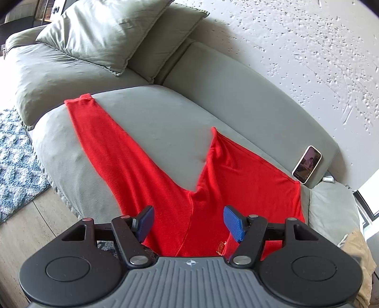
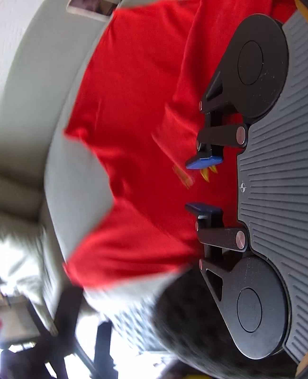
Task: Fold clothes
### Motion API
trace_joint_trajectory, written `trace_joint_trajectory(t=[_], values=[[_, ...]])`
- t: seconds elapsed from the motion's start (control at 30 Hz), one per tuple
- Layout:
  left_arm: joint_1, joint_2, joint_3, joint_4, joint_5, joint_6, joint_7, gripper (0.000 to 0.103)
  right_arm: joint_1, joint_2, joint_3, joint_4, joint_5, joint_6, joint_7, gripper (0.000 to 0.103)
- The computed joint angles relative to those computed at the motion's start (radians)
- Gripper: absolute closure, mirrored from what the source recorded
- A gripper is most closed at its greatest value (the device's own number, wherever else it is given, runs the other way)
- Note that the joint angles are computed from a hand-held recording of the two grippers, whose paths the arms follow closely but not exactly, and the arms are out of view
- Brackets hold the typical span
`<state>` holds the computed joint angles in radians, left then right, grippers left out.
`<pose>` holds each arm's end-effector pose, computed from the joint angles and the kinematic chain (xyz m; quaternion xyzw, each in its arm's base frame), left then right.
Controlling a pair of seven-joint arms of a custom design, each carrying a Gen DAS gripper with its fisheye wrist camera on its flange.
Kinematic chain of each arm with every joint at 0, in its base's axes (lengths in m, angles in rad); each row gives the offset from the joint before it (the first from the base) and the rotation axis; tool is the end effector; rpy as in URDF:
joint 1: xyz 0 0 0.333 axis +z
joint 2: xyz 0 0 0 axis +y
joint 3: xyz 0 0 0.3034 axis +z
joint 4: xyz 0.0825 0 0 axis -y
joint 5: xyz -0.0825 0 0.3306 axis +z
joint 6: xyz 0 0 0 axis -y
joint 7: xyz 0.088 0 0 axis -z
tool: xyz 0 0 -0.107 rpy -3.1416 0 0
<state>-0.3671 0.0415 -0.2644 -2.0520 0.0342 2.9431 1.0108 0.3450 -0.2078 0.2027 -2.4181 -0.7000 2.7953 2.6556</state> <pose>0.4527 -0.3310 0.5354 -0.6121 0.6745 -0.4044 0.0828 0.3747 0.2677 0.4632 -0.6857 0.6411 -0.2149 0.2695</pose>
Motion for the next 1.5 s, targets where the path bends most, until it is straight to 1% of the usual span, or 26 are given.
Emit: trace_joint_trajectory(t=[0.07, 0.13, 0.17, 0.27, 0.3, 0.33, 0.37, 0.4, 0.43, 0.47, 0.53, 0.57, 0.7, 0.83, 0.9, 1.0, 1.03, 1.1, 1.13, 1.3, 1.4, 1.47, 1.5], values=[[-0.004, 0.007, -0.003, 0.006, 0.000, -0.007, 0.003, 0.040, 0.049, -0.065, -0.043, -0.067, 0.095, 0.046, -0.129, 0.055], [-0.008, 0.022, -0.012, 0.018, -0.035, -0.017, 0.034, 0.040, 0.065, -0.158, -0.065, -0.140, 0.182, 0.053, -0.167, 0.054], [-0.008, 0.036, -0.024, 0.028, -0.086, -0.021, 0.080, 0.041, 0.070, -0.210, -0.075, -0.179, 0.224, 0.053, -0.174, 0.054], [0.002, 0.101, -0.077, 0.090, -0.286, -0.055, 0.264, 0.046, 0.034, -0.359, -0.070, -0.288, 0.314, 0.056, -0.106, 0.053], [0.009, 0.130, -0.101, 0.114, -0.362, -0.064, 0.332, 0.050, 0.017, -0.414, -0.063, -0.326, 0.338, 0.053, -0.073, 0.053], [0.007, 0.163, -0.113, 0.145, -0.408, -0.082, 0.373, 0.059, -0.004, -0.463, -0.052, -0.358, 0.357, 0.045, -0.038, 0.053], [0.004, 0.199, -0.120, 0.181, -0.440, -0.106, 0.402, 0.065, -0.027, -0.503, -0.040, -0.386, 0.372, 0.038, 0.000, 0.053], [-0.004, 0.232, -0.121, 0.213, -0.458, -0.130, 0.416, 0.070, -0.047, -0.544, -0.031, -0.413, 0.386, 0.030, 0.037, 0.053], [-0.016, 0.265, -0.117, 0.246, -0.461, -0.155, 0.421, 0.071, -0.060, -0.585, -0.027, -0.441, 0.399, 0.024, 0.068, 0.053], [-0.032, 0.297, -0.106, 0.283, -0.447, -0.189, 0.416, 0.071, -0.067, -0.622, -0.030, -0.465, 0.410, 0.016, 0.091, 0.053], [-0.074, 0.352, -0.067, 0.357, -0.384, -0.259, 0.375, 0.071, -0.074, -0.676, -0.038, -0.497, 0.429, -0.004, 0.122, 0.053], [-0.088, 0.370, -0.055, 0.381, -0.362, -0.278, 0.360, 0.071, -0.078, -0.700, -0.041, -0.510, 0.434, -0.013, 0.131, 0.053], [-0.111, 0.414, -0.042, 0.437, -0.326, -0.326, 0.333, 0.071, -0.091, -0.773, -0.047, -0.554, 0.435, -0.040, 0.148, 0.052], [-0.155, 0.429, 0.000, 0.465, -0.230, -0.370, 0.278, 0.071, -0.087, -0.818, -0.057, -0.581, 0.446, -0.059, 0.161, 0.052], [-0.178, 0.426, 0.023, 0.472, -0.171, -0.386, 0.239, 0.072, -0.089, -0.821, -0.059, -0.588, 0.448, -0.057, 0.164, 0.052], [-0.193, 0.410, 0.032, 0.462, -0.105, -0.383, 0.226, 0.071, -0.091, -0.829, -0.061, -0.594, 0.446, -0.051, 0.163, 0.052], [-0.199, 0.407, 0.038, 0.458, -0.081, -0.378, 0.221, 0.070, -0.092, -0.829, -0.063, -0.595, 0.446, -0.050, 0.161, 0.052], [-0.211, 0.411, 0.050, 0.468, -0.031, -0.393, 0.209, 0.069, -0.093, -0.827, -0.066, -0.596, 0.447, -0.050, 0.159, 0.051], [-0.208, 0.416, 0.046, 0.473, -0.023, -0.402, 0.213, 0.068, -0.093, -0.824, -0.067, -0.596, 0.449, -0.049, 0.158, 0.051], [-0.194, 0.436, 0.023, 0.488, -0.013, -0.396, 0.270, 0.067, -0.091, -0.821, -0.066, -0.596, 0.451, -0.047, 0.154, 0.051], [-0.191, 0.444, 0.008, 0.496, -0.007, -0.387, 0.352, 0.070, -0.091, -0.821, -0.061, -0.596, 0.454, -0.053, 0.159, 0.051], [-0.203, 0.441, 0.012, 0.484, 0.021, -0.368, 0.401, 0.082, -0.091, -0.824, -0.057, -0.596, 0.455, -0.060, 0.165, 0.051], [-0.202, 0.436, 0.009, 0.476, 0.016, -0.356, 0.416, 0.096, -0.092, -0.827, -0.054, -0.595, 0.455, -0.067, 0.170, 0.051]])
